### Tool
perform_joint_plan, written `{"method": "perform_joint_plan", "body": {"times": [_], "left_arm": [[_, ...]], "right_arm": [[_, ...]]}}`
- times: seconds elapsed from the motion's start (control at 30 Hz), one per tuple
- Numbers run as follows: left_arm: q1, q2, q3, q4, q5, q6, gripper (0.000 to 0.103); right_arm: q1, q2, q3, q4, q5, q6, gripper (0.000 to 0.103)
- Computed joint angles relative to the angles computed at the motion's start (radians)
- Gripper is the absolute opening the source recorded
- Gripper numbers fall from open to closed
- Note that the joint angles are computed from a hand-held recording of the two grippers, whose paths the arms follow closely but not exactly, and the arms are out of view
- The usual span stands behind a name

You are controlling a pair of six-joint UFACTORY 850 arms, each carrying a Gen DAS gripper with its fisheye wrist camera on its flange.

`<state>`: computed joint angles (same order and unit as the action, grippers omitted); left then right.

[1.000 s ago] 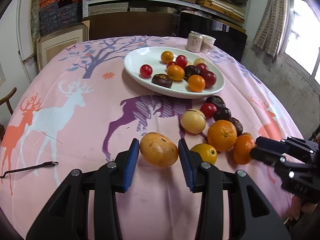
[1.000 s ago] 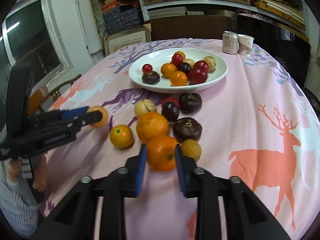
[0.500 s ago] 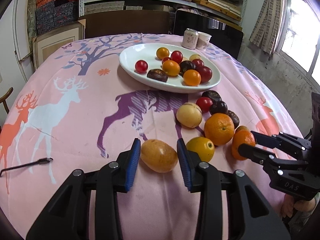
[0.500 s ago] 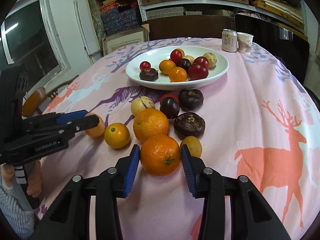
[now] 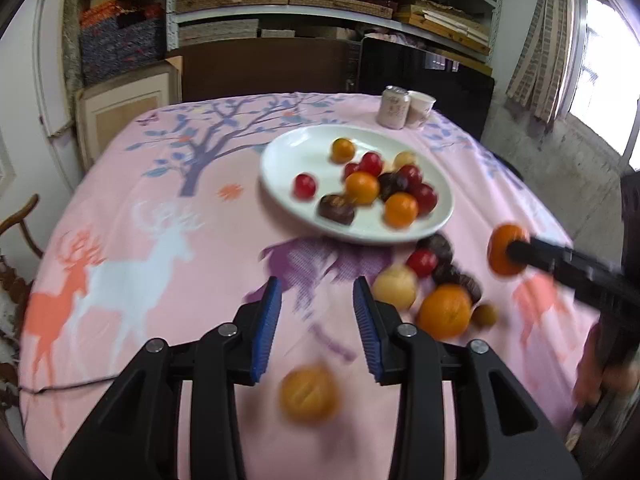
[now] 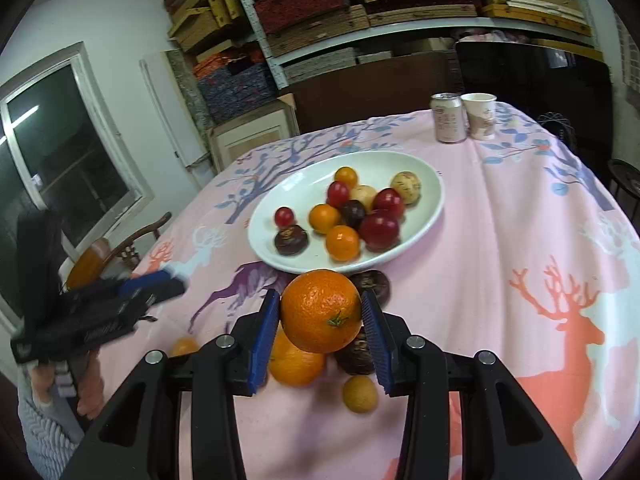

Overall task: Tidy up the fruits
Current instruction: 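Grasp the pale orange fruit with the left tool while the right tool grasps an orange, then carry the pale fruit and orange over the white plate and open both tools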

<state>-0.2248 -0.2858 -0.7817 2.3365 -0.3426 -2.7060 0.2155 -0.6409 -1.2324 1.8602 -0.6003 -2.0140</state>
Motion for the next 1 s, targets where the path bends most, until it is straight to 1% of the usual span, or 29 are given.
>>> {"method": "perform_joint_plan", "body": {"times": [0.03, 0.07, 0.13, 0.2, 0.27, 0.33, 0.4, 0.5, 0.63, 0.67, 0.73, 0.77, 0.8, 1.0], "left_arm": [[-0.002, 0.012, 0.024, -0.03, -0.008, 0.024, 0.042], [0.001, 0.019, 0.043, -0.033, -0.01, 0.013, 0.042], [0.016, 0.019, 0.068, 0.065, 0.012, -0.108, 0.042], [0.016, -0.003, 0.065, 0.092, 0.015, -0.137, 0.042], [0.015, -0.022, 0.064, 0.205, 0.016, -0.241, 0.042], [0.009, -0.032, 0.065, 0.252, 0.006, -0.283, 0.042], [0.006, -0.042, 0.062, 0.331, 0.019, -0.351, 0.044], [-0.007, -0.06, 0.053, 0.315, 0.015, -0.336, 0.049], [-0.017, -0.089, 0.022, 0.283, 0.047, -0.295, 0.049], [-0.021, -0.093, 0.021, 0.275, 0.043, -0.284, 0.049], [-0.02, -0.096, 0.023, 0.328, 0.049, -0.327, 0.047], [-0.018, -0.093, 0.026, 0.359, 0.045, -0.354, 0.04], [-0.017, -0.091, 0.029, 0.393, 0.038, -0.384, 0.037], [-0.013, -0.09, 0.021, 0.37, 0.036, -0.373, 0.037]], "right_arm": [[0.001, -0.002, -0.001, -0.009, -0.003, 0.003, 0.043], [0.002, -0.007, -0.005, -0.03, -0.01, 0.022, 0.043], [0.004, -0.013, -0.01, -0.067, -0.024, 0.06, 0.043], [0.011, -0.005, 0.0, -0.066, -0.012, 0.057, 0.043], [0.012, 0.005, 0.016, -0.047, -0.003, 0.033, 0.043], [0.011, 0.012, 0.028, -0.023, 0.005, 0.012, 0.043], [0.007, 0.011, 0.03, -0.021, -0.006, 0.027, 0.043], [0.008, 0.012, 0.03, -0.049, -0.014, 0.044, 0.043], [0.015, 0.012, 0.024, -0.057, -0.006, 0.059, 0.043], [0.019, 0.018, 0.033, -0.035, 0.003, 0.032, 0.043], [0.021, 0.024, 0.044, -0.015, 0.011, 0.002, 0.043], [0.02, 0.024, 0.047, -0.016, 0.006, 0.006, 0.043], [0.019, 0.024, 0.049, -0.014, 0.006, 0.005, 0.043], [0.009, 0.011, 0.045, -0.011, -0.004, 0.014, 0.043]]}}
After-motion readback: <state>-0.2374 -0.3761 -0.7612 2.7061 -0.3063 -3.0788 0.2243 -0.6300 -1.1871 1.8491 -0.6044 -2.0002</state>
